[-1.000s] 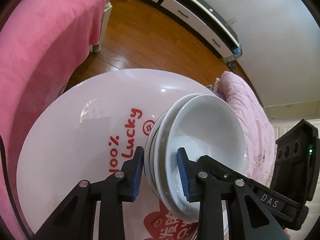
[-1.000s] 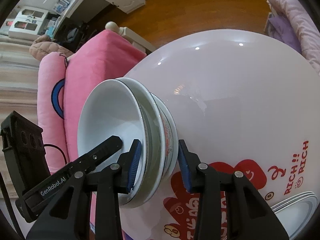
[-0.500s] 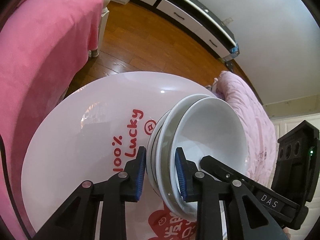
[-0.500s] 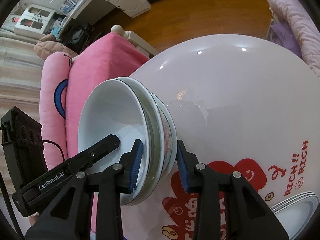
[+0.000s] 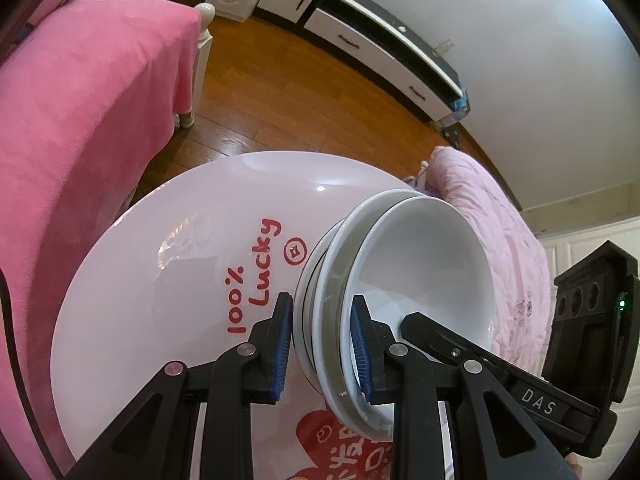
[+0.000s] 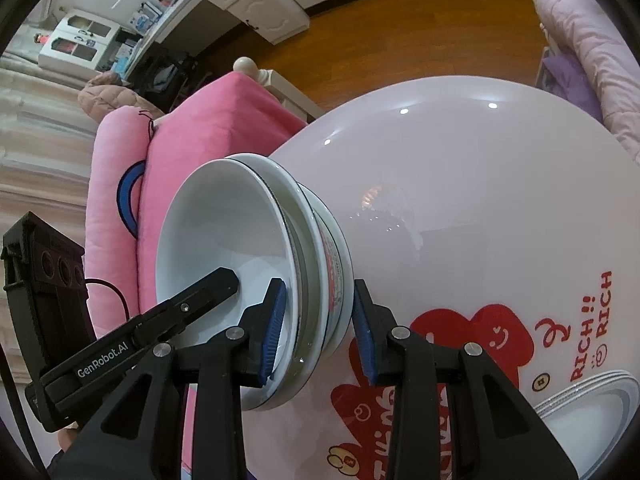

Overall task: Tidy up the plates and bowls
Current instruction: 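Lift the white bowl stack with both tools toward the grey-rimmed plate pile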

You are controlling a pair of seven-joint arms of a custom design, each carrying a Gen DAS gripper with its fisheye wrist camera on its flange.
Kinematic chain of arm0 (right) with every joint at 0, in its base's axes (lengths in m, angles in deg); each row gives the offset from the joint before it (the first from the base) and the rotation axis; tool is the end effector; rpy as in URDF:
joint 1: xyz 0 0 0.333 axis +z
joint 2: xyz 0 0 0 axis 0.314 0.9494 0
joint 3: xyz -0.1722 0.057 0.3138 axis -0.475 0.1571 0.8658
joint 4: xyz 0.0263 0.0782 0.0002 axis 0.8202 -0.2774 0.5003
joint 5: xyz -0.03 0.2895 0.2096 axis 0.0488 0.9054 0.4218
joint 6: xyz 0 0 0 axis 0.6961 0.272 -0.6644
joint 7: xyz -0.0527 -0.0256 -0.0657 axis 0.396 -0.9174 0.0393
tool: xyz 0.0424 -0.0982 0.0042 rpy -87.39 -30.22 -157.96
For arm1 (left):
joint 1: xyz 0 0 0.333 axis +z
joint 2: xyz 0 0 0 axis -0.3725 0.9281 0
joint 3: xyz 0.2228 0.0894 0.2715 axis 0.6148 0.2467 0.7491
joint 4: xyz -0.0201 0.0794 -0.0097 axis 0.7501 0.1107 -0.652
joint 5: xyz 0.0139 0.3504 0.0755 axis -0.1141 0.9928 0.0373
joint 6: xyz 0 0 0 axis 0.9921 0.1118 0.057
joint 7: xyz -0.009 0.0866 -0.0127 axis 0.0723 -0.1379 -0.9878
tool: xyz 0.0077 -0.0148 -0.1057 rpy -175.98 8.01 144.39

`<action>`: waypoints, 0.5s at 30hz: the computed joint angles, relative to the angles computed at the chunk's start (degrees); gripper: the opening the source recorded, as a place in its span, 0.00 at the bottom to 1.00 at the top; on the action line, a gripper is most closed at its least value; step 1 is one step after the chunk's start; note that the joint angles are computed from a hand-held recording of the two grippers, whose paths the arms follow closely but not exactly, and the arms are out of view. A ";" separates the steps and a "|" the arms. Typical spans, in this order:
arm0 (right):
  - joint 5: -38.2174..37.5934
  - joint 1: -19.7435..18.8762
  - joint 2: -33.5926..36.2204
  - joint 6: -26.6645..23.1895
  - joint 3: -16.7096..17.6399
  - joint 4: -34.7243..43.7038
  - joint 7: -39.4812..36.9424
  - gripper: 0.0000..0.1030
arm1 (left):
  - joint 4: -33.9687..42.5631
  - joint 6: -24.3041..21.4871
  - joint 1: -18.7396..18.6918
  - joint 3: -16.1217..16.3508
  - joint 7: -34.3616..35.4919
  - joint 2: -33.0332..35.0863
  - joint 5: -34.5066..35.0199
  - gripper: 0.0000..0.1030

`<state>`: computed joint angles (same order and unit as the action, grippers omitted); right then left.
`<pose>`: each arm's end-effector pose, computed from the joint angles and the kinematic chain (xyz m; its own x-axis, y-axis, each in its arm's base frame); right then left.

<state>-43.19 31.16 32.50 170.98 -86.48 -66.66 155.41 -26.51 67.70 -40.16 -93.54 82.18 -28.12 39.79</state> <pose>0.4916 0.1519 0.4305 0.0713 -0.8822 -0.4654 -0.9971 -0.0500 -0.0580 0.5496 -0.3249 0.5272 0.3738 -0.8008 0.4680 -0.8494 -0.4982 -0.1742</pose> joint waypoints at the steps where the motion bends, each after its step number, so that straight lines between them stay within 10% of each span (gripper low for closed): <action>1: -0.08 0.04 -0.47 0.14 0.04 -0.24 -0.02 0.32 | -0.31 0.08 -0.23 0.09 -0.29 -0.48 0.51 0.23; 15: 0.40 0.78 -8.43 -0.18 -1.50 -7.43 0.57 0.32 | -3.67 -0.16 -2.39 -1.26 -2.13 -4.19 2.43 0.22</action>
<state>-42.80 31.94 24.07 170.79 -87.98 -74.09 155.98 -30.18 67.54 -42.55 -94.80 80.04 -32.31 42.23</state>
